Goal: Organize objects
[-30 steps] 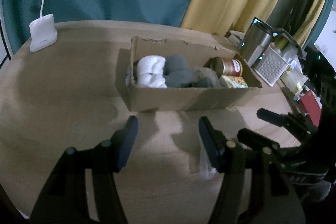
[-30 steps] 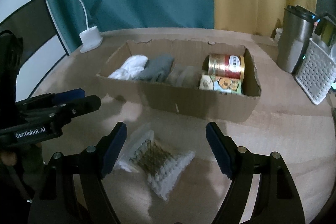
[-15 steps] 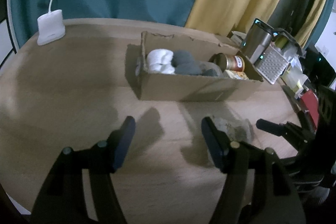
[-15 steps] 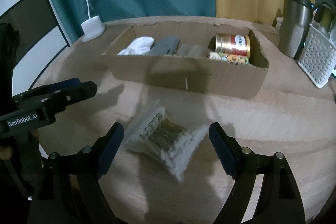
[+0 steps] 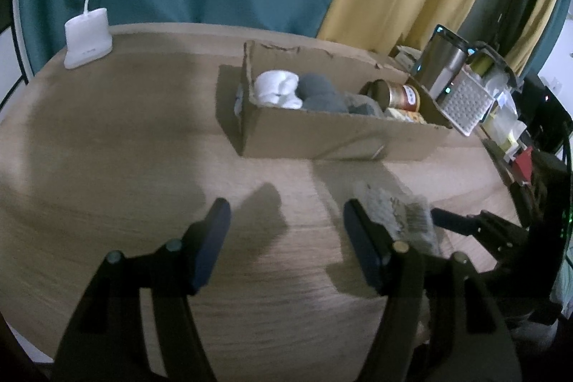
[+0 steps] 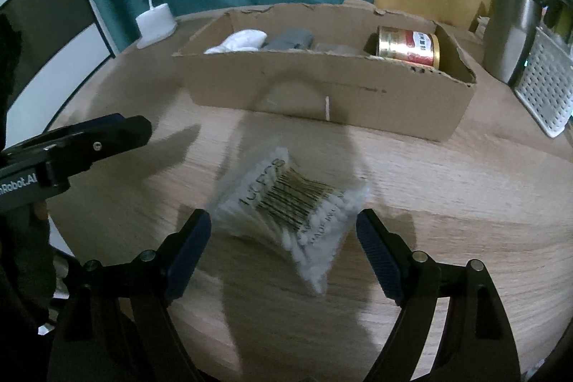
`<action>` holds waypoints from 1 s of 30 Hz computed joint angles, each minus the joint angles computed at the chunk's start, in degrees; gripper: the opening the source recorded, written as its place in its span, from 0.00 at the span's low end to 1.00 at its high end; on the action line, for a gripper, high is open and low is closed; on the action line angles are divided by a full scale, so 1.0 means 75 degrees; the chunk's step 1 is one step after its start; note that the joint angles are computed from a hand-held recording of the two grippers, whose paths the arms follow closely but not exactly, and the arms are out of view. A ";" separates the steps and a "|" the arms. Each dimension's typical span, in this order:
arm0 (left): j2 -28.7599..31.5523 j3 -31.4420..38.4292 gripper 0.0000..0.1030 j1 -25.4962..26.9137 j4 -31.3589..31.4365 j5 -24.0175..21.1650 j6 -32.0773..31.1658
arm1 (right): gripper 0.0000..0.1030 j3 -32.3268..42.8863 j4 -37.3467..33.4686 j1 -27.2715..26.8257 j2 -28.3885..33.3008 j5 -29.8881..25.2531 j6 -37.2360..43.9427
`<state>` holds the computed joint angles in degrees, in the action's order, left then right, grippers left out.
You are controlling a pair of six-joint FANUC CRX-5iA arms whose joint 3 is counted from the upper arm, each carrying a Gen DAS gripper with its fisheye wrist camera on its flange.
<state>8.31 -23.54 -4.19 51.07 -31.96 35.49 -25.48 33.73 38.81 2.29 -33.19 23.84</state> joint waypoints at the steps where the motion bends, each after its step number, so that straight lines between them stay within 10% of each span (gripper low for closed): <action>1: 0.0022 0.0023 0.65 -0.0007 -0.0042 -0.0009 0.0036 | 0.83 0.0005 -0.0037 -0.0025 0.0029 -0.0013 0.0016; 27: 0.0329 0.0409 0.65 -0.0205 -0.0602 -0.0135 0.0512 | 0.83 -0.0704 0.1059 -0.0384 -0.0389 0.0001 -0.1174; 30: 0.0318 0.0378 0.65 -0.0157 -0.0578 -0.0144 0.0512 | 0.95 -0.0649 0.1072 -0.0363 -0.0318 0.0205 -0.1249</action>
